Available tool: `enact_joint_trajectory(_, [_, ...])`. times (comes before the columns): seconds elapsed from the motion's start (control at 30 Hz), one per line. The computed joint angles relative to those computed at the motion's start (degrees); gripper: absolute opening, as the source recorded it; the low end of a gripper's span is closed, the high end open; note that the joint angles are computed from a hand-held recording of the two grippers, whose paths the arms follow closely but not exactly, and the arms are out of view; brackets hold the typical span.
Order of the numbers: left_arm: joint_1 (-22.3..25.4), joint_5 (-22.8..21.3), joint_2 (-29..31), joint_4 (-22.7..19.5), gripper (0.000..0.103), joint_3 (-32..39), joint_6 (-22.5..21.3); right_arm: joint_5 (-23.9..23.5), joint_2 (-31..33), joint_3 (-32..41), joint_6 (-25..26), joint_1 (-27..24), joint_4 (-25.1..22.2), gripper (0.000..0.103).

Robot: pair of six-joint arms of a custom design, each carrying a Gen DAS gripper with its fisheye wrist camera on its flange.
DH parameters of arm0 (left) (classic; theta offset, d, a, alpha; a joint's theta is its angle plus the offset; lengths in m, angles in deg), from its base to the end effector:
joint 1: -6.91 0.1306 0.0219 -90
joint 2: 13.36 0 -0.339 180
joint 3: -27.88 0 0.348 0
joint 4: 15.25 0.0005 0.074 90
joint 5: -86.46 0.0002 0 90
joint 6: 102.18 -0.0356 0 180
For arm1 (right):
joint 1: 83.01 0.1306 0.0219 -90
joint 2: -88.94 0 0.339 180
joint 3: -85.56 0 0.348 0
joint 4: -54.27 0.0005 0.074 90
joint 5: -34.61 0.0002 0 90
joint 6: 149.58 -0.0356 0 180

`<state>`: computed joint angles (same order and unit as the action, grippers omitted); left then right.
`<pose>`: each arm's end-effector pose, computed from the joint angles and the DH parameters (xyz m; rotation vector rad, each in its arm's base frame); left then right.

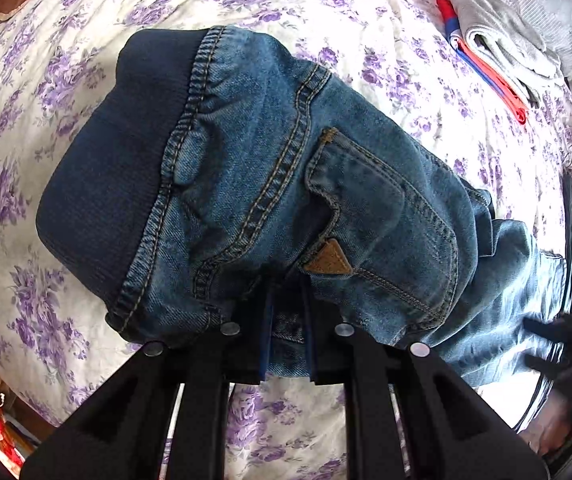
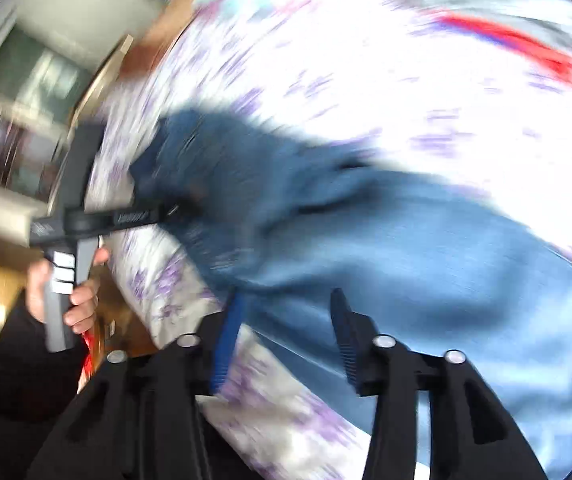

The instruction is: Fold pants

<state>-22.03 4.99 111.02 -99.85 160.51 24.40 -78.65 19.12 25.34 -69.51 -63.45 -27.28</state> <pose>0.5077 -0.2873 0.3541 -0.1730 2.9929 -0.3821 0.4806 0.1851 0.4053 -0.3336 2.8451 0.6856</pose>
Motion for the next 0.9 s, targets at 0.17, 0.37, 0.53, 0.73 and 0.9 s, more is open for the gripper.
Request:
enact_joint_trajectory(0.17, [0.2, -0.3, -3.9, 2.8, 0.014, -5.5, 0.7, 5.0, -18.9, -20.2, -8.6, -16.4, 2.9, 0.048])
enact_joint_trajectory(0.37, [-0.1, -1.5, -3.7, 2.0, 0.013, -5.0, 0.8, 0.8, -28.8, -35.0, -18.9, -33.3, 9.0, 0.050])
enact_joint_trajectory(0.53, [-0.3, -1.4, -2.7, 1.8, 0.013, -3.6, 1.5, -4.2, -26.0, -37.8, -23.4, -36.8, 14.6, 0.050])
enact_joint_trajectory(0.73, [-0.1, -1.3, -4.2, 3.9, 0.013, -6.2, 1.6, -4.1, -20.9, -35.7, -27.2, -37.4, 19.8, 0.037])
enact_joint_trajectory(0.9, [0.5, 0.2, -5.4, 5.0, 0.013, -8.0, 1.4, -0.3, -23.6, -33.2, -25.2, -36.2, 16.6, 0.012])
